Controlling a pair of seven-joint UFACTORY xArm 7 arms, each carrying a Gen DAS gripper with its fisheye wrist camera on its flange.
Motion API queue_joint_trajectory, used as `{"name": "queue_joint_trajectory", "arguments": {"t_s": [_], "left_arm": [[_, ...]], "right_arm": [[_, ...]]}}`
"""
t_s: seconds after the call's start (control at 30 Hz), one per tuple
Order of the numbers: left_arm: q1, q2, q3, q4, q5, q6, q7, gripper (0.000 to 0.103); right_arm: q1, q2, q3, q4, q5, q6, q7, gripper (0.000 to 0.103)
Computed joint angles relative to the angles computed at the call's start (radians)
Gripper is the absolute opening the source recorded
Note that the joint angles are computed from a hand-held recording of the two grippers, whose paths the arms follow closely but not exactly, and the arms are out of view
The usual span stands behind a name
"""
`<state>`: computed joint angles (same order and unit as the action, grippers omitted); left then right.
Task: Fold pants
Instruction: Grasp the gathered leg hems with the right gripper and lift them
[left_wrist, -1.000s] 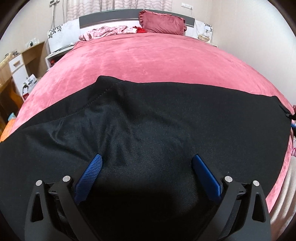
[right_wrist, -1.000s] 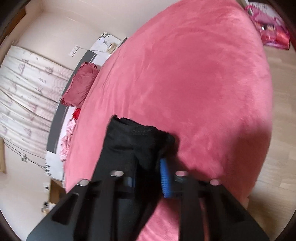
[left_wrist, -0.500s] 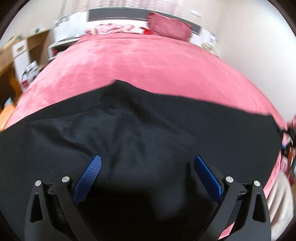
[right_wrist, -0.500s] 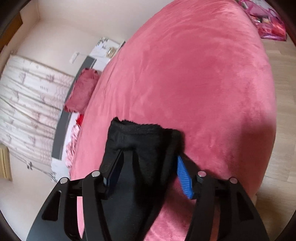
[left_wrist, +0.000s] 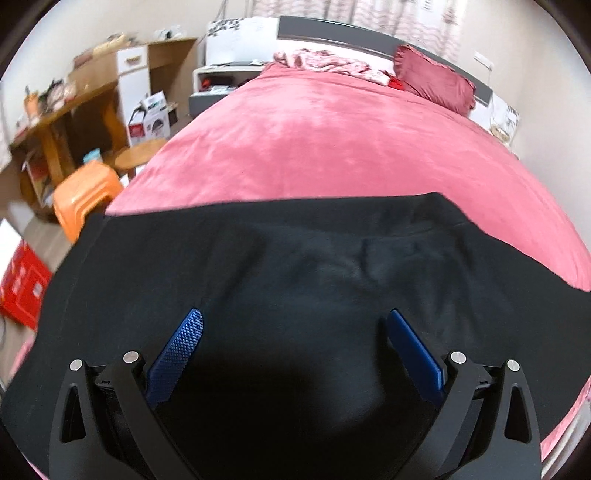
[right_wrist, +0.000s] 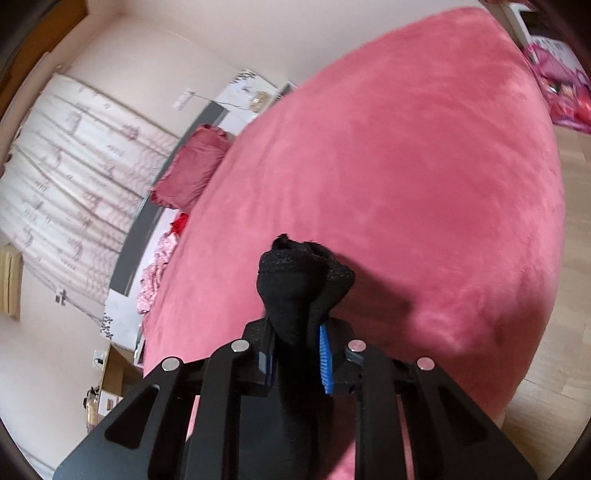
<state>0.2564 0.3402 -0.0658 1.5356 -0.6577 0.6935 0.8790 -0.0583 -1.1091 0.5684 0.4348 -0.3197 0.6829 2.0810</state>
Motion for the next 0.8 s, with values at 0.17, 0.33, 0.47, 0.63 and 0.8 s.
{"name": "queue_joint_trajectory", "arguments": {"t_s": [0.17,0.33,0.47,0.63,0.8], "left_arm": [[-0.003,-0.031,-0.008,-0.072,-0.046,-0.076,0.095,0.099],[-0.009,-0.034,-0.007,-0.081,-0.044,-0.091,0.099,0.099],[-0.009,-0.033,-0.006,-0.080,-0.049,-0.091,0.103,0.099],[-0.006,-0.032,-0.006,-0.079,-0.055,-0.086,0.107,0.099],[-0.002,-0.040,-0.005,-0.082,-0.075,-0.069,0.114,0.099]], "right_arm": [[-0.059,0.051,0.032,0.098,-0.032,-0.020,-0.002,0.017],[-0.119,0.119,0.071,0.211,-0.072,-0.050,-0.034,0.017],[-0.168,0.202,0.122,0.319,-0.110,-0.073,-0.082,0.017],[-0.237,0.316,0.207,0.459,-0.165,-0.096,-0.136,0.017],[-0.332,0.445,0.332,0.608,-0.233,-0.120,-0.182,0.017]]}}
